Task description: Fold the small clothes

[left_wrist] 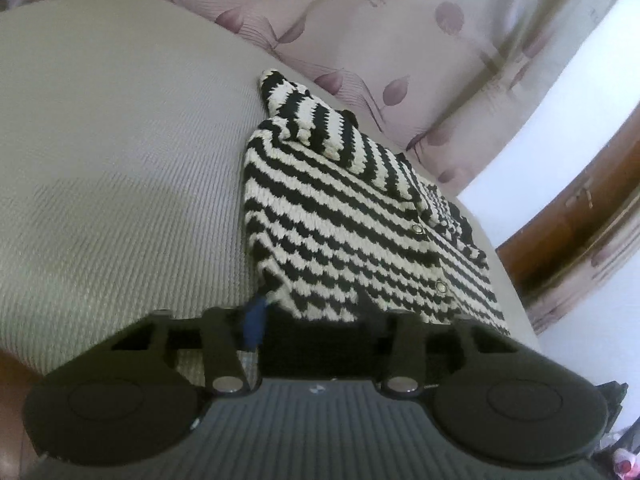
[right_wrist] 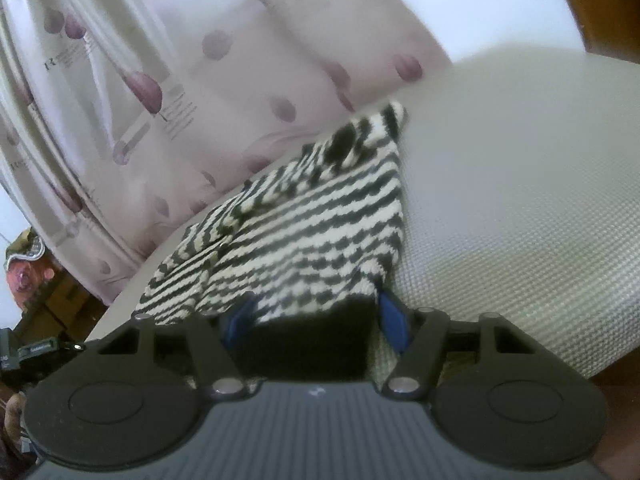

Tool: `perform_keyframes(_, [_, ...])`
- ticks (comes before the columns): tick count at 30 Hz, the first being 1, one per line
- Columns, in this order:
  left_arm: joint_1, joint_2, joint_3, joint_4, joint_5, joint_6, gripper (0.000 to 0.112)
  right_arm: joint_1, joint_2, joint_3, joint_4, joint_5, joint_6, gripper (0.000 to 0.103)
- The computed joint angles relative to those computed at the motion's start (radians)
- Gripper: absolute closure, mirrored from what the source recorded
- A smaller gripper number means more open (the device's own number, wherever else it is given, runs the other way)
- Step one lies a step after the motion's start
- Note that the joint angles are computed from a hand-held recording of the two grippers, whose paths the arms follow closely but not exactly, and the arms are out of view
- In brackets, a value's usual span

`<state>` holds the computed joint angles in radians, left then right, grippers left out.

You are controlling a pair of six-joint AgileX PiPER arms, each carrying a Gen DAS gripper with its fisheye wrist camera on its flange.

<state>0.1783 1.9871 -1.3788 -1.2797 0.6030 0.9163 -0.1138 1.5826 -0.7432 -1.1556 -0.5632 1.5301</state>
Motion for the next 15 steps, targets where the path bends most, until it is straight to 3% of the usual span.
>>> perform_keyframes(4, [0.023,0.020,-0.016,-0.024,0.071,-0.019,0.074,-0.010,0.007,0.005,-0.001,-0.028,0.015,0.045])
perform_keyframes(7, [0.008,0.012,-0.014,-0.002,0.051,0.017,0.074,-0.033,0.022,0.017,0.018,-0.087,0.016,0.045])
perform_keyframes(10, [-0.009,0.022,-0.058,0.079,0.050,-0.036,0.064,-0.056,0.040,0.022,0.016,-0.141,0.032,0.044])
perform_keyframes(12, [-0.027,0.026,-0.085,0.134,0.038,-0.076,0.057,-0.064,0.046,0.014,0.002,-0.151,0.059,0.044])
perform_keyframes(15, [-0.062,0.026,-0.104,0.212,-0.008,-0.124,0.057,-0.057,0.044,-0.002,-0.024,-0.131,0.089,0.044])
